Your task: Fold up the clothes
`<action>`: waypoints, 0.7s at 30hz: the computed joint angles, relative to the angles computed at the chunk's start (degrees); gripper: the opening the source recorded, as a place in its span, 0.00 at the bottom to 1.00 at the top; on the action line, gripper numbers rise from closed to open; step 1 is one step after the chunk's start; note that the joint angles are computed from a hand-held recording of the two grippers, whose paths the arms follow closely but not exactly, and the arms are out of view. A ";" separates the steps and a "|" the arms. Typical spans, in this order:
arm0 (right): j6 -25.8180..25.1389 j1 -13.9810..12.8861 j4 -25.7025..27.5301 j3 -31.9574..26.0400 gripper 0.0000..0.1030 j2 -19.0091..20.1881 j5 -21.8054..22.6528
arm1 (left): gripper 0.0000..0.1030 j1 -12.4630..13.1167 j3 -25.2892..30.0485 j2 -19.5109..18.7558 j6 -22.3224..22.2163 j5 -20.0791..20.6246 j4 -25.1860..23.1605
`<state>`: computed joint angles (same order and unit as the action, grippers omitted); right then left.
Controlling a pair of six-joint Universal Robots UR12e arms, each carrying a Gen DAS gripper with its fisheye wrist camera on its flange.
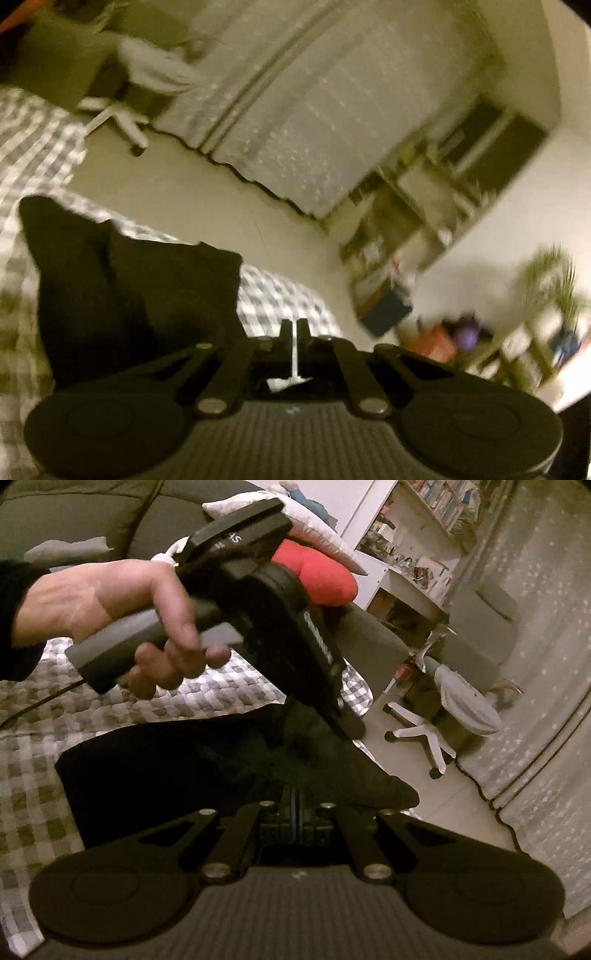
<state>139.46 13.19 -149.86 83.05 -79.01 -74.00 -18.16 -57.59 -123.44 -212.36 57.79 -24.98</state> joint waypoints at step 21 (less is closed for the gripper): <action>49.12 -7.89 9.05 -4.05 0.68 2.52 12.93 | 0.42 2.53 -12.46 8.42 -0.82 12.35 -2.45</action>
